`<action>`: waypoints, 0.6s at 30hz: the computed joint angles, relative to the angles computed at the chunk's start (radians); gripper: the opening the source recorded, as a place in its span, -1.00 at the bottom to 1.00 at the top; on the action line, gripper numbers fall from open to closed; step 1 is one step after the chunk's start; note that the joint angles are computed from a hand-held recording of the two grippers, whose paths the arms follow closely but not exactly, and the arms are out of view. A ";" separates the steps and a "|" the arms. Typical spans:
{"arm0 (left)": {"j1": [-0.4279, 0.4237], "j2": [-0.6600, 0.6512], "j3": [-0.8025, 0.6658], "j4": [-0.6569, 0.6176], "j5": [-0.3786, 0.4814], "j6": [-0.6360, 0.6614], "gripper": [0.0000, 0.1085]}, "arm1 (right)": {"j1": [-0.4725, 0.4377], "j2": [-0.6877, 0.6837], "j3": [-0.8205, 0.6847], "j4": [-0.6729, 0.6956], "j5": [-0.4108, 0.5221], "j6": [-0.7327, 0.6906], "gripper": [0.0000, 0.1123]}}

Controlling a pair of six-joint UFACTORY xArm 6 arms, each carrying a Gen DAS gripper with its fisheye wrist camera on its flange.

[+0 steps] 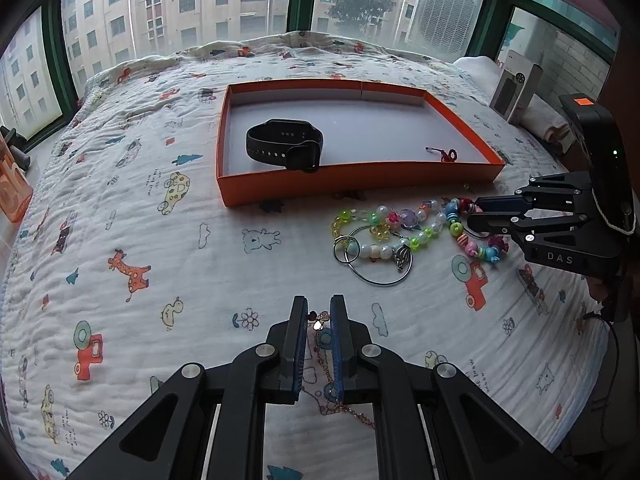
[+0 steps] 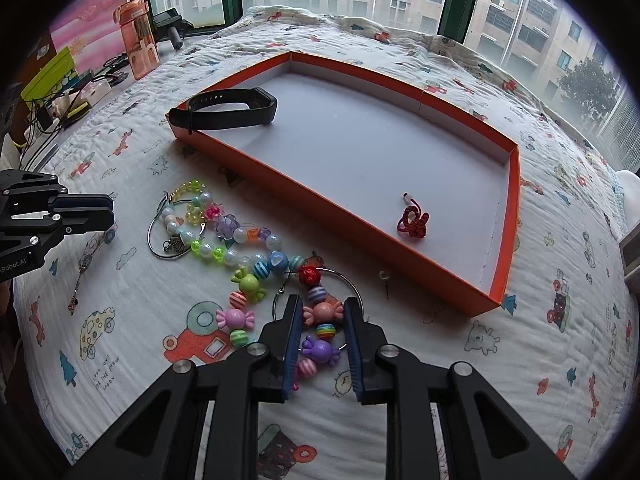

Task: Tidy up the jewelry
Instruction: 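Lift the chain with the left tool while the right tool grasps the candy-bead bracelet, then carry chain and bracelet into the orange tray and open both tools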

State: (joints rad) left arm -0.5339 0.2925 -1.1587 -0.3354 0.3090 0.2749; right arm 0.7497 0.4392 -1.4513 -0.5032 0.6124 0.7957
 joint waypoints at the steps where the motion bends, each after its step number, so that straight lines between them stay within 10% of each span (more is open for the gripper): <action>1: 0.000 0.001 -0.001 -0.001 0.000 0.000 -0.79 | 0.000 0.000 -0.001 -0.002 0.002 0.004 -0.58; 18: -0.014 -0.063 -0.020 -0.072 -0.042 0.057 -0.79 | 0.035 -0.117 0.065 -0.240 -0.012 0.396 -0.58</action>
State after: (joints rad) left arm -0.5479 0.2297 -1.1785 -0.4076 0.2672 0.3319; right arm 0.7849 0.3223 -1.3866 -0.7437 0.6000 1.1916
